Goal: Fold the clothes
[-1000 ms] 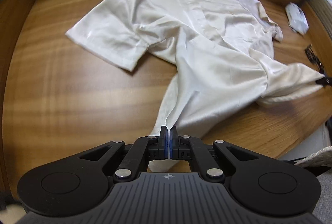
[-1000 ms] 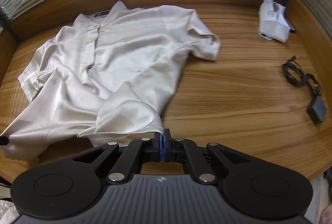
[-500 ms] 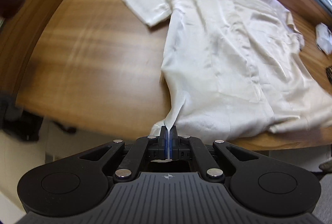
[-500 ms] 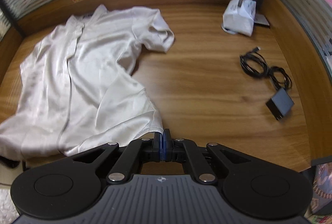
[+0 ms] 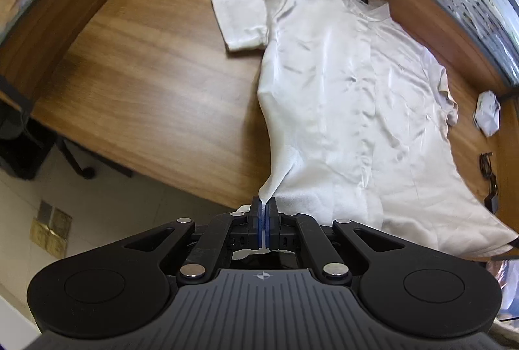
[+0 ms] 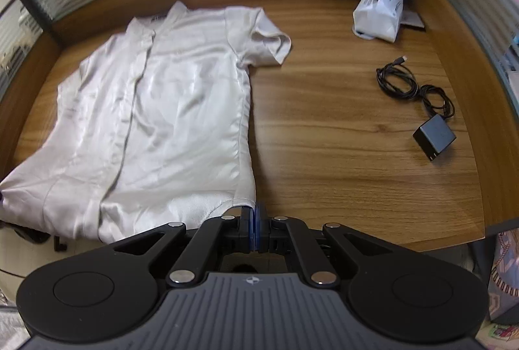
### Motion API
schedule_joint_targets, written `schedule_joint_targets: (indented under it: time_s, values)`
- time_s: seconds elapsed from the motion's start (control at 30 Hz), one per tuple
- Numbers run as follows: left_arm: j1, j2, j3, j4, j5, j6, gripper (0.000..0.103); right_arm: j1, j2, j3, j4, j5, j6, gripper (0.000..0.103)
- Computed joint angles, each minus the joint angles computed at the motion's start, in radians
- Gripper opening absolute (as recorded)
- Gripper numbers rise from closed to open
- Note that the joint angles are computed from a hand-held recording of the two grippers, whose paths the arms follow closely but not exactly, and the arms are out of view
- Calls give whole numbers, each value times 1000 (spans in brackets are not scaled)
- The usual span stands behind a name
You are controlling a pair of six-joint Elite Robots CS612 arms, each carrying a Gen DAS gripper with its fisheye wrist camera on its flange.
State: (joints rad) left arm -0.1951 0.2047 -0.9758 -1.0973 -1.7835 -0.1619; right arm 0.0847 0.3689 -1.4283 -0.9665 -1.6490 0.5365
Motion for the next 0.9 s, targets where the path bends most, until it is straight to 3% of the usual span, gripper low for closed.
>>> schedule_joint_targets:
  time_s: [0.07, 0.2, 0.23, 0.27, 0.3, 0.33, 0.57, 0.9]
  values:
    - [-4, 2, 0, 20, 25, 19, 2, 7, 2, 8, 12, -15, 15, 1]
    - [-29, 49, -65, 92, 179, 132, 7, 20, 7, 23, 39, -42, 38, 4]
    - [-34, 56, -74, 104, 205, 154, 10, 22, 11, 19, 52, -49, 31, 7]
    - [-37, 64, -82, 114, 223, 171, 12, 24, 14, 20, 67, -58, 26, 20]
    - [-36, 71, -90, 122, 225, 180, 18, 27, 15, 25, 78, -64, 25, 34]
    - [-36, 76, -96, 128, 226, 188, 23, 28, 15, 27, 83, -64, 29, 37]
    - [-40, 90, -108, 121, 225, 224, 27, 30, 21, 37, 93, -59, 33, 46]
    - [-46, 83, -80, 76, 219, 243, 29, 34, 21, 60, 77, -55, 30, 47]
